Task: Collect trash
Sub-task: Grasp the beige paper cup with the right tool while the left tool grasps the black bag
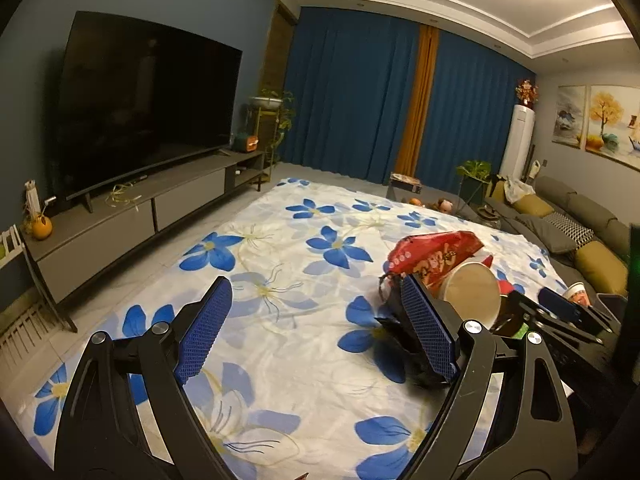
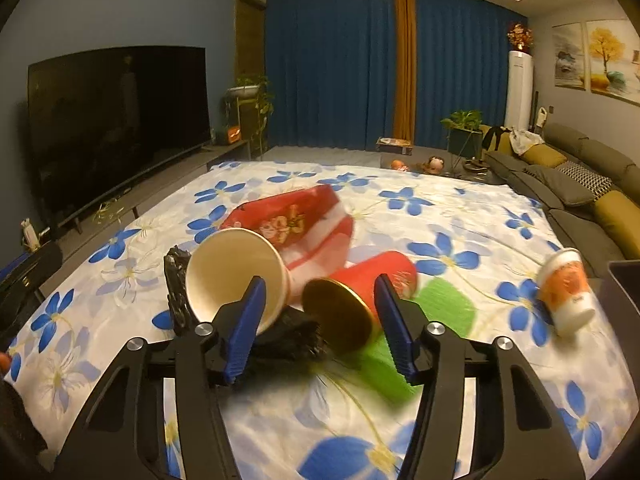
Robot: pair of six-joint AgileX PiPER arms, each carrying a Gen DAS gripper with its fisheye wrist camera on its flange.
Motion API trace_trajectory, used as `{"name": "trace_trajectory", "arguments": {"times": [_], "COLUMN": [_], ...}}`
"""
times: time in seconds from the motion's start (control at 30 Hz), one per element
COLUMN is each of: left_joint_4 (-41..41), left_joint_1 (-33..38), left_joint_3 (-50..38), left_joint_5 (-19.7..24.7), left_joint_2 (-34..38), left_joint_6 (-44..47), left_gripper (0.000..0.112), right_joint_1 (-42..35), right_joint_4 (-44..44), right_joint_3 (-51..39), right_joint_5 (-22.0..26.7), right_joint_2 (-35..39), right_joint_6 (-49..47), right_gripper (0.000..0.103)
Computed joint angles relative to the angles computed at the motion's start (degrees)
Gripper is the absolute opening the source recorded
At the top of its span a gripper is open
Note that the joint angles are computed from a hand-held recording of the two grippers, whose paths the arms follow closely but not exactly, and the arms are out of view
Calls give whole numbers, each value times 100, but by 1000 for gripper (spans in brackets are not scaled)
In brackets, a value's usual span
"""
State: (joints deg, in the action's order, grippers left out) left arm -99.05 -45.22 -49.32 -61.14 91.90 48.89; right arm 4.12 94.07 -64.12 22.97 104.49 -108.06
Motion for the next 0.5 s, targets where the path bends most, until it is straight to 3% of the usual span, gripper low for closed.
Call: {"name": "trace_trajectory", "arguments": {"times": [0.1,0.2,0.3,0.33,0.5], "left_joint_4": [90,137,202,224,338], "left_joint_1": [73,120,156,160,189], "left_joint_3": [77,92,98,86,9], "left_joint_5": [95,158,257,297,555], "left_joint_2": [-45,-42,-28,-11,99], "left_joint_6": [-67,-85,-121,-121,-175], "left_gripper": [85,85,85,85,85], "right_joint_1": [233,321,383,404,301], "right_joint_4": [-423,-947,-1521,-1652,-682], "right_joint_3": [-314,-544,-745,-773,-472], "right_joint_5": [-179,-265,-265,-288,-275], "right_joint_2": [236,405,583,619,461], "right_joint_6": [474,1010,1563,1653,645], "right_gripper": [47,35,19,7,4]}}
